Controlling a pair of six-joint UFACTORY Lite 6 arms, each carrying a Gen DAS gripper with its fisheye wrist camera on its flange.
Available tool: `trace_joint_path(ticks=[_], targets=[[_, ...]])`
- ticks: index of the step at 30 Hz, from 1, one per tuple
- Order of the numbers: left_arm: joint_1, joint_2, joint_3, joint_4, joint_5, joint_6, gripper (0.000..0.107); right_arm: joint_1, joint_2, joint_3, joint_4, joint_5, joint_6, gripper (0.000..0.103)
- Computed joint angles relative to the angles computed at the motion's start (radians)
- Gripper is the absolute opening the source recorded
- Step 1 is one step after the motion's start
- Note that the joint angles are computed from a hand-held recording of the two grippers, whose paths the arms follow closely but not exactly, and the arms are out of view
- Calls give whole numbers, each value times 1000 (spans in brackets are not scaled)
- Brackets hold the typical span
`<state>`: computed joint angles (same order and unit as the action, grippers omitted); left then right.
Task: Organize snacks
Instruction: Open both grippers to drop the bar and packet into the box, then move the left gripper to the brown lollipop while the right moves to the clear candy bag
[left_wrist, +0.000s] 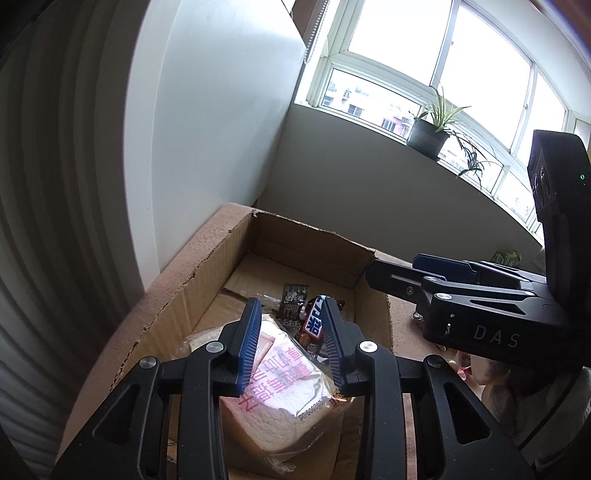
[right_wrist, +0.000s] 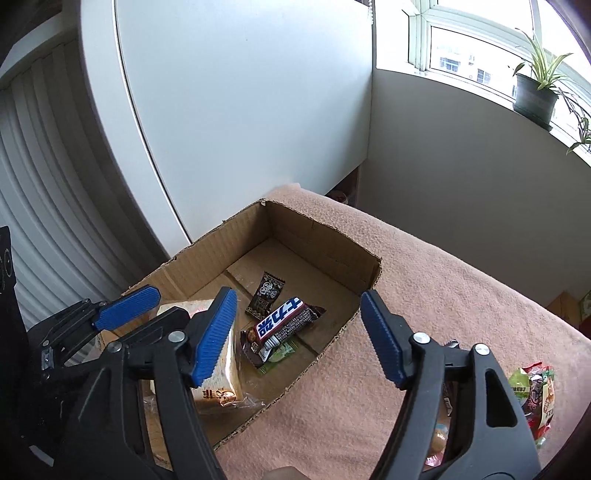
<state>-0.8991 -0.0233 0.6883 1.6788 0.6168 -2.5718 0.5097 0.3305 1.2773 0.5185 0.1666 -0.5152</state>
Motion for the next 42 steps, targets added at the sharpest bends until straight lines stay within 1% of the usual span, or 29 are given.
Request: trace_joint_path(ticks=[1,2,5,8,12,14,17,22,25,27,30,32,34,38,42], targets=[[-4,-1,-2,-3,8,-2,51,-4,-22,-23,24,-12,-25,88],[-11,-4,-4,-6,21,-6,61,-10,-42,-42,30,-17,-32,88],[-31,-8,1,-19,42,4,61,-36,-101,-95,13,-19,-24,88],[-51,6,20,-26,49,8,62,-83,-186,-174,57,-10,-94,89],[-93,29,58,-51,76,37,62,-172,-304,-286,57,-7,-135,89],[-114,34,68,-56,91,35,62,-244,-353,-334,185,22,-281,89],[-139,48,91,-54,95,29,62,-374,-424,-401,357,92,-483,89],[-170,143,195,-53,68,46,62,-568,-494,-486,459,186,-663,89],[-182,212,268,-23,19,30,63,-678,-485,-505,508,259,-746,89],[-176,265,318,24,-42,-7,62,-736,-456,-501,531,293,-780,89],[-165,361,408,35,-123,-8,62,-797,-398,-492,558,335,-815,89],[-164,426,475,-1,-159,43,62,-809,-355,-480,563,344,-813,89],[-165,489,546,-83,-174,142,62,-813,-311,-463,567,352,-806,89],[-143,580,639,-167,-239,231,62,-803,-222,-420,578,363,-788,89],[-136,664,738,-317,-251,394,62,-792,-148,-363,570,377,-741,89]])
